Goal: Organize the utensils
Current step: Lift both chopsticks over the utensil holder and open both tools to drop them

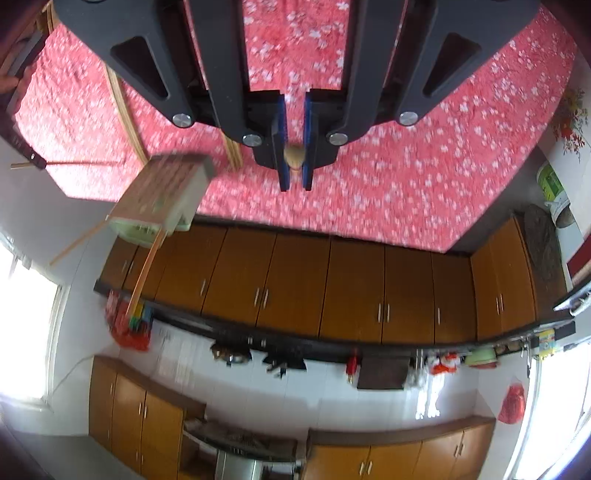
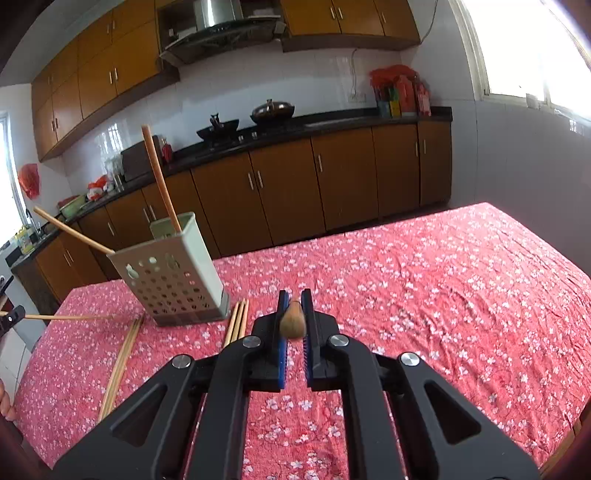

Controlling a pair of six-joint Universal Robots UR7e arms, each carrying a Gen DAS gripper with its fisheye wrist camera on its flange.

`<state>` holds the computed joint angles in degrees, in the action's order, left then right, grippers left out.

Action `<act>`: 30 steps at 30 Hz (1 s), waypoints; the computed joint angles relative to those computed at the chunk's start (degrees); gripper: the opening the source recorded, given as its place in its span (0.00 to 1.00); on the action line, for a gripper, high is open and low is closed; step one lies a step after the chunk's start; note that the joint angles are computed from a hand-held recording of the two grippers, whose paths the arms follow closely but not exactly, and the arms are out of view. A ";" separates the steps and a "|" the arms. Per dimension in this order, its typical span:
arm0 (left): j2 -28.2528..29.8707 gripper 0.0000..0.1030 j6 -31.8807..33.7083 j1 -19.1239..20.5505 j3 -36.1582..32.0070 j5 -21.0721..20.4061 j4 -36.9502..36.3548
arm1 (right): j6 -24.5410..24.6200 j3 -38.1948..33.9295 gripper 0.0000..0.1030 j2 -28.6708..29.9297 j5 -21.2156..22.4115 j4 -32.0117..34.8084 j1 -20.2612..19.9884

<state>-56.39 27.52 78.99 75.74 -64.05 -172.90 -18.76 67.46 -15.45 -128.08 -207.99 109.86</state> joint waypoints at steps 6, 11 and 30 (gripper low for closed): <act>-0.30 0.07 1.54 -2.00 -1.37 -1.13 1.63 | -1.65 -1.10 0.07 -0.13 1.42 -1.53 0.91; -1.17 0.07 4.49 -4.57 -1.07 -2.74 1.96 | -3.84 -1.20 0.07 -1.41 4.10 -2.85 2.70; 9.33 0.07 5.73 -11.53 -14.58 -10.33 -8.10 | -9.68 -25.79 0.07 8.94 17.91 -0.83 5.66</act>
<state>-47.06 33.25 67.46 61.17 -74.38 -181.00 -28.44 41.66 -6.51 -110.18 -208.82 115.53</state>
